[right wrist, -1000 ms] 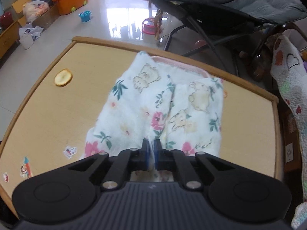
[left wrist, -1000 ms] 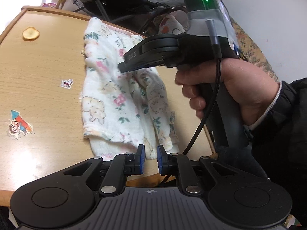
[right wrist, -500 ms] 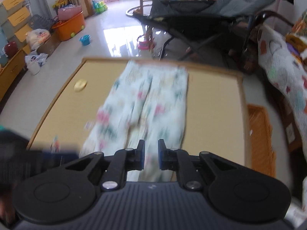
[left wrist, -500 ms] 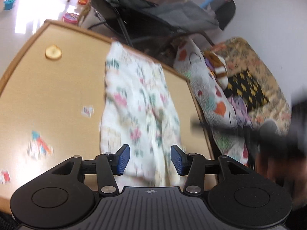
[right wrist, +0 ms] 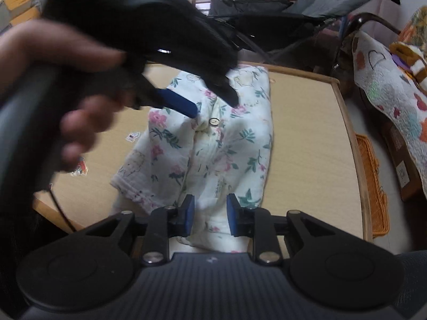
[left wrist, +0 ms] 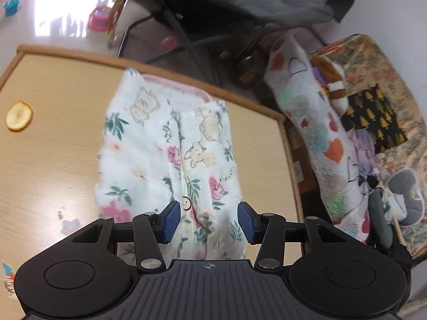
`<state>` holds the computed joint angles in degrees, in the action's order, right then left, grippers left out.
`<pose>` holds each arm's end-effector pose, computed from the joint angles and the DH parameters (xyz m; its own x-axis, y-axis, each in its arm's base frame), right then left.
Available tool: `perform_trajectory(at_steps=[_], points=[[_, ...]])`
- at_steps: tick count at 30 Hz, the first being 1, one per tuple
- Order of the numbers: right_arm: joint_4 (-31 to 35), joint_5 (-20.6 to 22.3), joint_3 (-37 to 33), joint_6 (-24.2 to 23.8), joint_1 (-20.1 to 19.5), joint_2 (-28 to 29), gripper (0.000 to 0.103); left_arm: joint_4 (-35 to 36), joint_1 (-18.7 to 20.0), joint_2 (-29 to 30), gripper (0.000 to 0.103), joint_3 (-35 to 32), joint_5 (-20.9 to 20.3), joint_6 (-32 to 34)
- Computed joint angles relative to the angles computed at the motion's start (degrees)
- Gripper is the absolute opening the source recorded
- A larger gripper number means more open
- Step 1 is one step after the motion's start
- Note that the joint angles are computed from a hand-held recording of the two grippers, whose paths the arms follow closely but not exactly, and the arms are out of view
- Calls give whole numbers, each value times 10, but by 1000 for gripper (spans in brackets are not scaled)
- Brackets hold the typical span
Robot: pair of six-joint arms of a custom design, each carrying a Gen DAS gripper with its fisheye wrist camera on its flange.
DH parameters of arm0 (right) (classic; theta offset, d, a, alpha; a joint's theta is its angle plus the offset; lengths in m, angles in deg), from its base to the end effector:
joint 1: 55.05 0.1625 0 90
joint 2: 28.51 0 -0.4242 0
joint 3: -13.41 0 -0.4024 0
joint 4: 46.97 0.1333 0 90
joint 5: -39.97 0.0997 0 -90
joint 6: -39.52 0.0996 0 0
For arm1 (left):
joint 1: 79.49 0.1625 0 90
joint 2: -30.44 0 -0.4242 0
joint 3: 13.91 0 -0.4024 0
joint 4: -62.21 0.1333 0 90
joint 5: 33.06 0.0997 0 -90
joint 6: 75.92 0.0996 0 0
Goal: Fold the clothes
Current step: 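Press the folded garment flat with the right tool while the left tool holds its hem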
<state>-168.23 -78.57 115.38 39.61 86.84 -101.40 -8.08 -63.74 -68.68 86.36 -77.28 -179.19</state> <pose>0.5088 -0.2902 0.2887 -0.5577 -0.6790 0.4774 -0.7854 0.6178 -0.0388 -0.3328 -0.3065 0.4729 -0.8883 -0.4169 -0.1929 -0.1516 0.6625 -0.7335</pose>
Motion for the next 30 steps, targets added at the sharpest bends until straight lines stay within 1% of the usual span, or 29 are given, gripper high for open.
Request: perform_trajectory(at_steps=[3,5,6,7,8,10,11,14,19,25,28,30], points=[[4,1,2,-12,-1,1,25,-36,18,-1,46,14,-5,23],[14,1,3,-6,-5,4,20,-44,25,1,45,19,-2,34],[16,4,3,-4,-7,5,19,-42,28,3,45,19,-1,37],[16,7,4,-4,-10,5,15,-42,29,4,37,20,2,43],[16,9,4,-3,-12,4,10,-42,30,5,23,21,1,51],[17,14,3,-3,-15,5,7,-38,33,7,18,21,-3,63],[18,16,3,-4,-16,4,7,-40,34,6,15,23,-3,69],[16,19,5,-5,-17,2,6,-42,34,4,9,27,1,83],[7,33,3,-6,-15,-6,5,-29,28,5,7,18,12,94],[9,78,-9,2,-17,-6,4,64,13,32,7,-45,22,114],[23,79,-12,0,-17,0,4,74,17,30,7,-53,7,125],[35,77,-11,2,-17,4,4,72,23,24,7,-45,-4,129]])
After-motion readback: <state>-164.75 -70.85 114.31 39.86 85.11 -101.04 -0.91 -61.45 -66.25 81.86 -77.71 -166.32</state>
